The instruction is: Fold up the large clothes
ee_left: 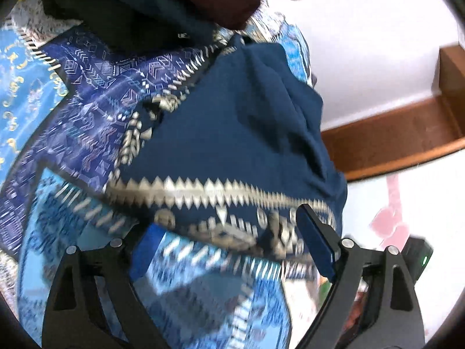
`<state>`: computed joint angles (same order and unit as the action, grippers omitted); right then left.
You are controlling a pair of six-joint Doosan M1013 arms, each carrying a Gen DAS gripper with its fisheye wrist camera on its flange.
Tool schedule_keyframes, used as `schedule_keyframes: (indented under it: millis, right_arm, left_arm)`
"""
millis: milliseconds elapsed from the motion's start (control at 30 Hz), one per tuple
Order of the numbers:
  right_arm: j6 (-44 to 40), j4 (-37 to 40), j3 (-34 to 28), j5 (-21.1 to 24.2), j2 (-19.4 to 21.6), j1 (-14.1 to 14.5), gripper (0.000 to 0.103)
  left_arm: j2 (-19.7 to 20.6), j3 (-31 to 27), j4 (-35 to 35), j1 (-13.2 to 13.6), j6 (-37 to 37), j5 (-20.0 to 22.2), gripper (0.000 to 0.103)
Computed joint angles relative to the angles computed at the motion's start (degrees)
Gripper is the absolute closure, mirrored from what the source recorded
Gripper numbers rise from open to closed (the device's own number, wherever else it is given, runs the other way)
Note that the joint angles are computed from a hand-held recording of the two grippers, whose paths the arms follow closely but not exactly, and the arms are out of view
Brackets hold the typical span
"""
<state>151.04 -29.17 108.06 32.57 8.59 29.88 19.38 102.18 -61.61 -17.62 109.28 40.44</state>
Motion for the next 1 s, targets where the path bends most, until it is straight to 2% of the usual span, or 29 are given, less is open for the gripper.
schedule_keyframes:
  millis: [133, 200, 267, 333, 400, 433, 533, 633, 733, 900, 967, 1000]
  right_arm:
    - [-0.9, 0.9, -0.5, -0.5, 0.6, -0.2, 0.04]
    - [-0.9, 0.9, -0.9, -0.3, 0.9, -0.2, 0.04]
    - [-1.0, 1.1, -1.3, -0.1, 1.3, -0.3, 0.04]
    - [-1.1, 1.5, -1.7, 0.1, 1.6, -0.6, 0.04]
    - [-0.4, 1.1, -2.0, 0.6, 1.6, -0.7, 0.04]
    - [0.1, 0.6, -2.1, 0.9, 1.5, -0.7, 0.04]
    - [2.0, -1.1, -2.5, 2.0, 1.0, -0.7, 0.04]
    - [3.1, -2.5, -2.9, 2.7, 0.6, -0.5, 0.04]
    - [2.6, -2.8, -4.0, 4.5, 1.0, -0.1, 0.04]
    - [-6.8, 6.3, -6.4, 3.4, 3.5, -0.2, 0.04]
    - [-12.5, 12.3, -8.0, 2.2, 5.1, 0.0, 0.04]
    - [-16.3, 15.6, -9.2, 1.7, 6.2, 0.3, 0.04]
  left_arm:
    - [2.0, -2.0, -1.2, -0.2, -0.5, -2.5, 0.015]
    - [2.4, -2.7, -0.4, -0.6, -3.0, -4.2, 0.015]
    - [2.6, -3.8, 4.2, -1.8, -8.6, -6.7, 0.018]
    - [2.4, -4.8, 14.2, -3.5, -17.5, -9.8, 0.034]
    - [2.3, -5.8, 20.4, -4.5, -21.6, -10.7, 0.074]
    - [2.4, -6.0, 20.7, -4.7, -21.6, -10.7, 0.078]
    - [1.5, -5.8, 18.4, -4.8, -19.3, -12.2, 0.082]
    - [-0.6, -5.1, 9.0, -4.4, -9.6, -13.0, 0.084]
    - [-2.8, -5.1, 2.5, -4.3, -1.8, -13.2, 0.086]
    - [-7.4, -3.9, -2.6, -4.9, 6.9, -16.6, 0.09]
    - [-8.9, -3.0, -7.4, -4.8, 11.6, -17.1, 0.09]
    - [-9.9, -2.5, -6.1, -5.1, 11.2, -18.5, 0.09]
